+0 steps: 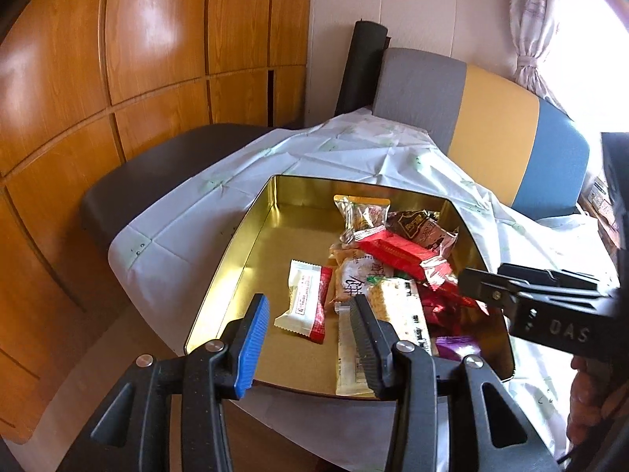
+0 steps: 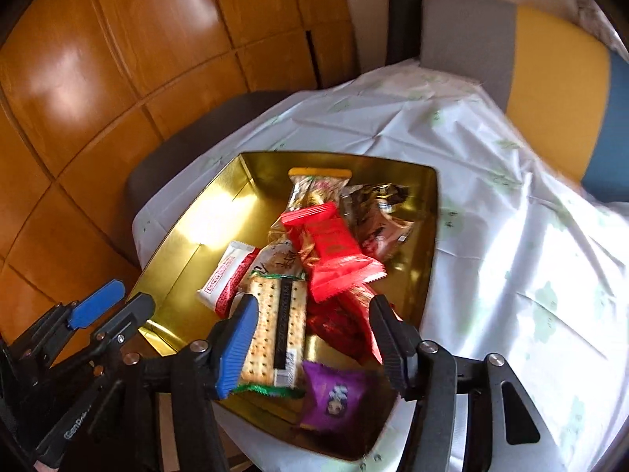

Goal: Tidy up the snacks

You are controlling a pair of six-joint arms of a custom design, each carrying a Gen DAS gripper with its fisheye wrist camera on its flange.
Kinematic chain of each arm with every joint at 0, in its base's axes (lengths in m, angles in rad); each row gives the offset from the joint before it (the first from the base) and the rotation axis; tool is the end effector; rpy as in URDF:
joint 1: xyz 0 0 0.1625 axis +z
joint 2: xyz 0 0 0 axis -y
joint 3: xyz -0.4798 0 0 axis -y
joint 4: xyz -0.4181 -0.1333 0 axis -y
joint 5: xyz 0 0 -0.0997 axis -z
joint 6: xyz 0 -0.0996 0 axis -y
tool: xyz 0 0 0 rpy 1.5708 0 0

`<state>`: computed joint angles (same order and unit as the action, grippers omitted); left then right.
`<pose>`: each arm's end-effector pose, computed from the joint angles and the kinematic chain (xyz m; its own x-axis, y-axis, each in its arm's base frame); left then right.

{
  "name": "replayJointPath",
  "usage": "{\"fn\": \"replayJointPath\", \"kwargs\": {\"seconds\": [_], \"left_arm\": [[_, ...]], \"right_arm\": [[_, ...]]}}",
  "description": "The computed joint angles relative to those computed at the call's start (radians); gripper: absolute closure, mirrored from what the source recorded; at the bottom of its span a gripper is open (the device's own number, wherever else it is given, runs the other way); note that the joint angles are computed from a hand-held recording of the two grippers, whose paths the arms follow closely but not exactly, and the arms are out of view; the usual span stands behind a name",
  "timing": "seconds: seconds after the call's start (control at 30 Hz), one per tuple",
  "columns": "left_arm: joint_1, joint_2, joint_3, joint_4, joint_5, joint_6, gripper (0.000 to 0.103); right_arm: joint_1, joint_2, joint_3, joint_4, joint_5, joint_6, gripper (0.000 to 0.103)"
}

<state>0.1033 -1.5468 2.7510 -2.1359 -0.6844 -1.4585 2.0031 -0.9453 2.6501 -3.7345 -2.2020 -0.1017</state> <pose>-0.1811 -0.2304 0.1418 -0.7491 -0.0064 -0.6624 0.4815 0.6815 -0.5511 0.2143 -0.2866 0.1092 -0.8001 -0.1830 0.5713 -0.4592 0.7996 -0.3870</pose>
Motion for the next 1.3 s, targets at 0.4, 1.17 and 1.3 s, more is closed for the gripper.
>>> {"fn": "replayJointPath", "kwargs": {"seconds": [0.4, 1.17, 1.3], "left_arm": [[-0.102, 0.062, -0.001, 0.023, -0.031, -0.102, 0.048], [-0.164, 0.139, -0.048, 0.201, -0.018, -0.268, 0.042], [-0.165, 0.133, -0.048, 0.215, -0.017, -0.282, 0.042]], "right_arm": [[0.056, 0.093, 0.117, -0.302, -0.153, 0.020, 0.032], [0.076, 0.180, 0.145, -0.434, -0.218, 0.015, 0.024], [0.077, 0.182, 0.143, -0.429, -0.220, 0.019, 0.024]]}}
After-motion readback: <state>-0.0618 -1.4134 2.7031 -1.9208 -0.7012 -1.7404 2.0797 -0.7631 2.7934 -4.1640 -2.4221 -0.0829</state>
